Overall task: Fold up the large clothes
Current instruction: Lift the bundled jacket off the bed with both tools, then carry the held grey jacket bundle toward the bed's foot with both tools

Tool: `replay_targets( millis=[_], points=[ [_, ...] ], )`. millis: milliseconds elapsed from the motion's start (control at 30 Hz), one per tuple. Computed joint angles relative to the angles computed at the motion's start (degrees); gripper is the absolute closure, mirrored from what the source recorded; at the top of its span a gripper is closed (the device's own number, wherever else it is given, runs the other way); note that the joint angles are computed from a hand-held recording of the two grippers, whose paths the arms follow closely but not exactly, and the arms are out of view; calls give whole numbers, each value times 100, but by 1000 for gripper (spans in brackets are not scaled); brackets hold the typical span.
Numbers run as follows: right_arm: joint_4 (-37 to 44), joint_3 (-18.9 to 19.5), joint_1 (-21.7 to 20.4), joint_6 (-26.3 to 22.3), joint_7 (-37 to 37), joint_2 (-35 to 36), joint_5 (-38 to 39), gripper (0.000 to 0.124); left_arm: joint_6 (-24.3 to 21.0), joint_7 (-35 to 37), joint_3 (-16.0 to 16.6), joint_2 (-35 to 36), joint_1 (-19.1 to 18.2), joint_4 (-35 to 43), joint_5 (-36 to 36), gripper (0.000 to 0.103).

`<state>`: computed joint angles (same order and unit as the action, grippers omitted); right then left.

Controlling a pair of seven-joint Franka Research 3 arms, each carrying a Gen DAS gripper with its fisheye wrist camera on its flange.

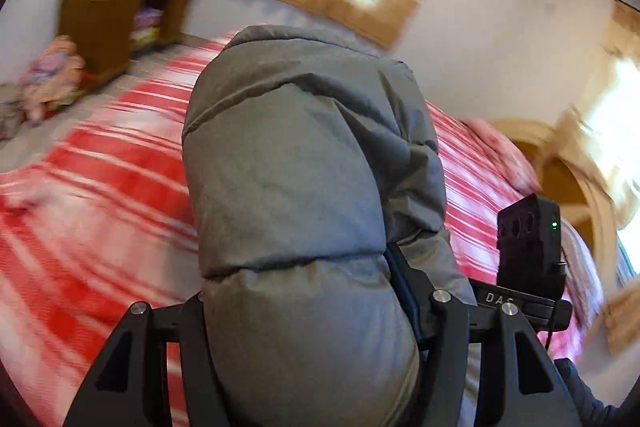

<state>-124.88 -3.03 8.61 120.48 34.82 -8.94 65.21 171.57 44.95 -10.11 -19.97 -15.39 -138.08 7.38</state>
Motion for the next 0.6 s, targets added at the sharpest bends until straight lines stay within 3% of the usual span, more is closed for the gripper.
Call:
replay_targets(
  millis=[100,233,433,600],
  points=[
    [326,271,272,140,16,328,156,99,-237,-418,-206,-417,609,-279,380,43],
    [809,512,493,273,114,854,227,99,-394,-799,-280,-548,964,-416,688,43],
    [1034,468,308,126,175,1068,6,99,-325,-982,-327,-358,1107,-413,1009,43],
    [970,439,197,240,316,949,-226,99,-355,-700,-129,-328,963,-370,1073,43]
  ],
)
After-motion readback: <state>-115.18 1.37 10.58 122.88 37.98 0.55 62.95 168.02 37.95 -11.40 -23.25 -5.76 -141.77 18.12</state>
